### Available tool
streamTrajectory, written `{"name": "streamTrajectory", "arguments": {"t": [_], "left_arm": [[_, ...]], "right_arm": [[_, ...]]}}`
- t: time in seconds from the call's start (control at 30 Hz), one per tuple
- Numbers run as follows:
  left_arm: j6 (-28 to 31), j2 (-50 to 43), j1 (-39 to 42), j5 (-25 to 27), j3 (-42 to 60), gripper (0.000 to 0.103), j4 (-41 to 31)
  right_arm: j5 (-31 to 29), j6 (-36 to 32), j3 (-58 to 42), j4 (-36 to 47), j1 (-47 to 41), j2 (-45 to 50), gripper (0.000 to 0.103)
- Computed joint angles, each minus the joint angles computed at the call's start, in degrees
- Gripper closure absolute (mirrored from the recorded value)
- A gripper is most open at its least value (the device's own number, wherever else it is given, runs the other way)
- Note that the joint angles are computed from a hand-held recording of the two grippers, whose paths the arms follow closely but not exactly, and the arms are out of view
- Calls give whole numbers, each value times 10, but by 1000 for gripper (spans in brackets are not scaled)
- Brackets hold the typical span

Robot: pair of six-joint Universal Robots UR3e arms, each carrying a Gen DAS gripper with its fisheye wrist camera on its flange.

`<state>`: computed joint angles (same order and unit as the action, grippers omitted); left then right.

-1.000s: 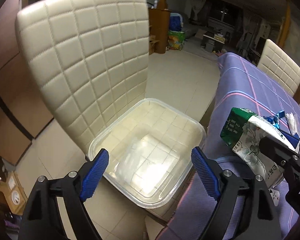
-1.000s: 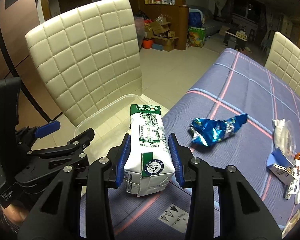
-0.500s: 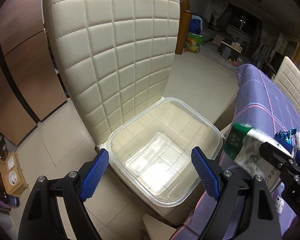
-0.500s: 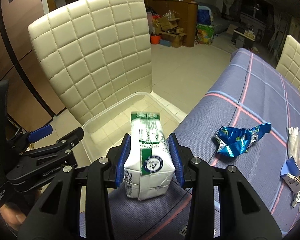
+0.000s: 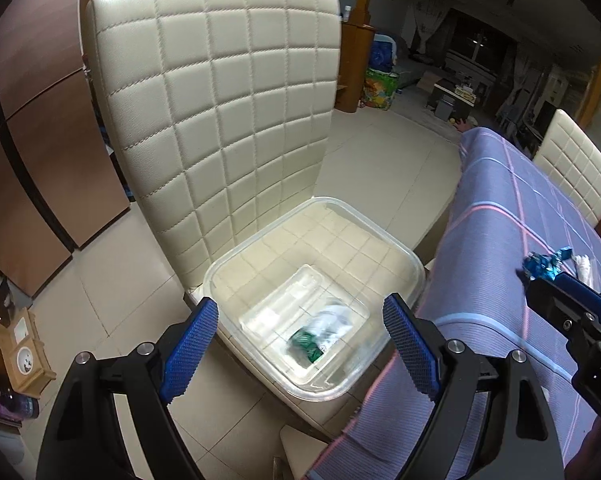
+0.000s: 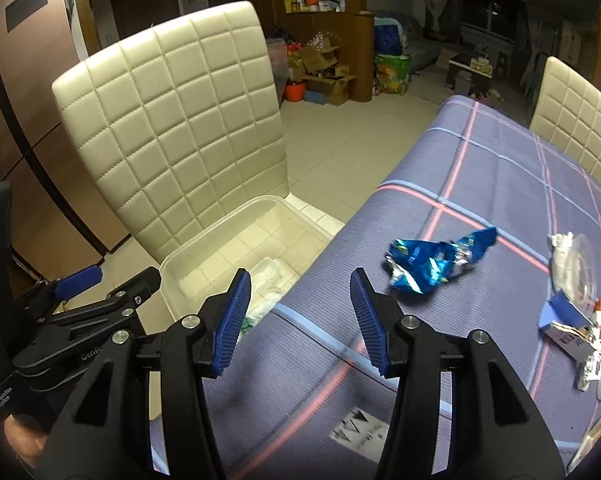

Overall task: Collect trash
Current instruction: 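Carry cup stack and milk carton to the clear bin and release both, then grasp the blister pack with left tool while right tool grasps the red-gold wrapper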

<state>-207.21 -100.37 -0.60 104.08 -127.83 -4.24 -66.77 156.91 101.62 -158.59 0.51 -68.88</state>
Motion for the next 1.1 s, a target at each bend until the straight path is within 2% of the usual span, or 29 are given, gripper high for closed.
{"name": "streamTrajectory", "arguments": {"t": [0.33,0.47,0.67,0.87,1.1], "left_arm": [[-26,-33,-122,47,105,21,-74],[-29,-71,-181,58,180,21,-113],[-22,-151,-269,78,319,20,-173],[-16,-237,-332,84,473,20,-250],[2,-351,-380,83,685,20,-349]], "right_arm": [[42,-39,110,4,-125,-102,49],[60,-57,154,15,-207,-146,37],[94,-109,223,27,-355,-214,34],[112,-177,263,34,-479,-239,34],[145,-195,235,44,-573,-219,34]]}}
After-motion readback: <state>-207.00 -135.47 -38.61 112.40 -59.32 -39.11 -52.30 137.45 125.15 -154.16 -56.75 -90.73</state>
